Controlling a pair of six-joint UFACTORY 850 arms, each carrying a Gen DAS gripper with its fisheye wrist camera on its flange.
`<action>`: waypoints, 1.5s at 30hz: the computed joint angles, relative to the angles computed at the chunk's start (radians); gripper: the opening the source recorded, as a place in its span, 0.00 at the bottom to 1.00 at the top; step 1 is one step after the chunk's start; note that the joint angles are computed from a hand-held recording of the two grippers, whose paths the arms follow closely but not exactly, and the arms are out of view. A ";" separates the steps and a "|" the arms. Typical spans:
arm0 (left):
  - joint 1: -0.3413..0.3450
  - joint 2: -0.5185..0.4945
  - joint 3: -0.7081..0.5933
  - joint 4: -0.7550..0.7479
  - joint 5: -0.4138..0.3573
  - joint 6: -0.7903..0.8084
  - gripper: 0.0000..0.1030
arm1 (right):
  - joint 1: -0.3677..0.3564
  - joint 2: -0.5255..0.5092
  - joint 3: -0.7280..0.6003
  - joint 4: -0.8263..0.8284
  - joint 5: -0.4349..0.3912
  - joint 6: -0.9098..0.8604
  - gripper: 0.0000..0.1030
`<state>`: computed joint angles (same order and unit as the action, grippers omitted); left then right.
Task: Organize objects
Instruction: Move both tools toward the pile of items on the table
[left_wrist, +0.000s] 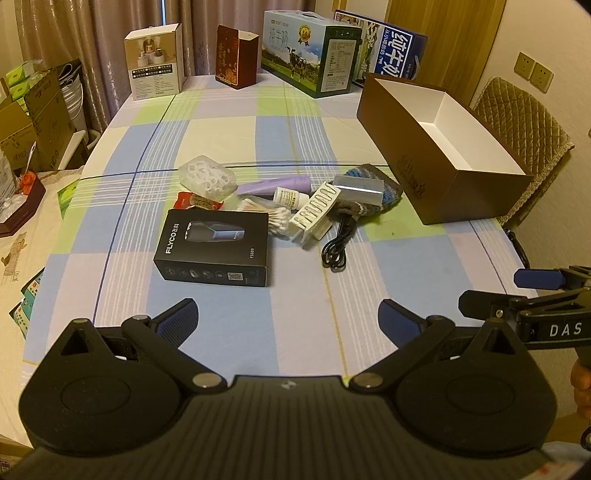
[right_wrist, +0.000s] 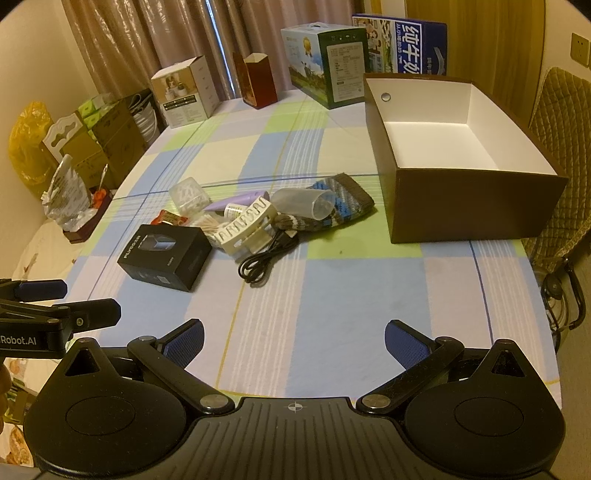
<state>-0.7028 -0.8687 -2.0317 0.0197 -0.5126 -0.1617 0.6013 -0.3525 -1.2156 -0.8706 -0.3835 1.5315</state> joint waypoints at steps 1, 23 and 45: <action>0.000 0.000 0.000 0.001 0.000 -0.001 0.99 | 0.000 0.000 0.000 -0.001 0.001 0.000 0.98; -0.021 -0.041 -0.070 0.087 -0.042 -0.124 0.99 | -0.040 -0.002 0.001 0.046 0.054 -0.099 0.98; -0.021 -0.236 -0.366 0.180 -0.217 -0.222 0.99 | -0.128 -0.089 -0.073 0.138 0.142 -0.238 0.98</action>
